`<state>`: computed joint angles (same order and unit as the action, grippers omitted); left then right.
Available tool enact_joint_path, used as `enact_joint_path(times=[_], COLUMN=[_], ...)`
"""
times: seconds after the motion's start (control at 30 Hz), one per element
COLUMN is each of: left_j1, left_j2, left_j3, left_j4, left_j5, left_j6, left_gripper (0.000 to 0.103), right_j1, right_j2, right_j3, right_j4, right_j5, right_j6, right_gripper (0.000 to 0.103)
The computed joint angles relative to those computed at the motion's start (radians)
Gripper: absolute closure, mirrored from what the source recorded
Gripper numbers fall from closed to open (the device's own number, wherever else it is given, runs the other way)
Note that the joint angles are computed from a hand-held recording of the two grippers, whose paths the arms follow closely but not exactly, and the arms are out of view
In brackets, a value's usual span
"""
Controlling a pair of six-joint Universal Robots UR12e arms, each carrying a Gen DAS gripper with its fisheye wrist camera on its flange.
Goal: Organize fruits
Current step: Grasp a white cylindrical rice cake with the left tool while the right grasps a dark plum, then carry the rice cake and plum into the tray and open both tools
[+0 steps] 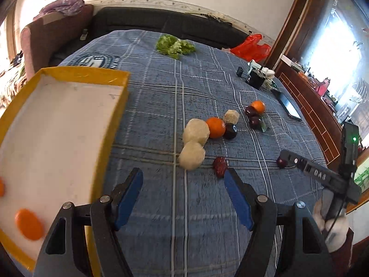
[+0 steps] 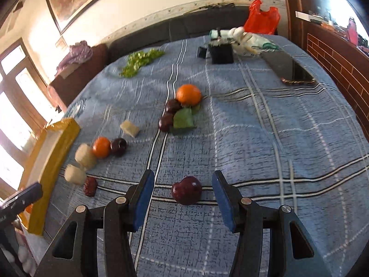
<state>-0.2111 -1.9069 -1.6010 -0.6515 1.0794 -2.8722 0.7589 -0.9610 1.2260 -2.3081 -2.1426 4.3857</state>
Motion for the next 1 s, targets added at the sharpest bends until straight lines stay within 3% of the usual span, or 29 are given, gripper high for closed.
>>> enact_joint_path(times=[0.17,0.43,0.57,0.7,1.0], left_j1=[-0.024,-0.044,-0.048,-0.047,-0.02], left_j2=[-0.051,-0.08,-0.077,-0.069,-0.018], left_j3=[0.041,0.06,0.046,0.036,-0.016], left_j4=[0.017,0.0,0.036,0.063,0.145], left_j5=[0.024,0.04,0.051,0.059,0.035], left_j6=[-0.012,0.028,0.036,0.019,-0.006], left_gripper=[0.036,0.071,0.073,0.073,0.073], right_j1=[-0.004,0.0,0.001,0.003,0.011], right_j2=[0.012,0.033,0.036,0.036,0.036], right_j3=[-0.011,-0.052,-0.061,-0.068,-0.068], right_j4=[0.019,0.081,0.108,0.146,0.144], right_j5=[0.018,0.02,0.012,-0.006,-0.047], right_j6=[-0.022,-0.059,-0.052,-0.029,-0.018], right_gripper=[0.047,0.047,0.054,0.071,0.071])
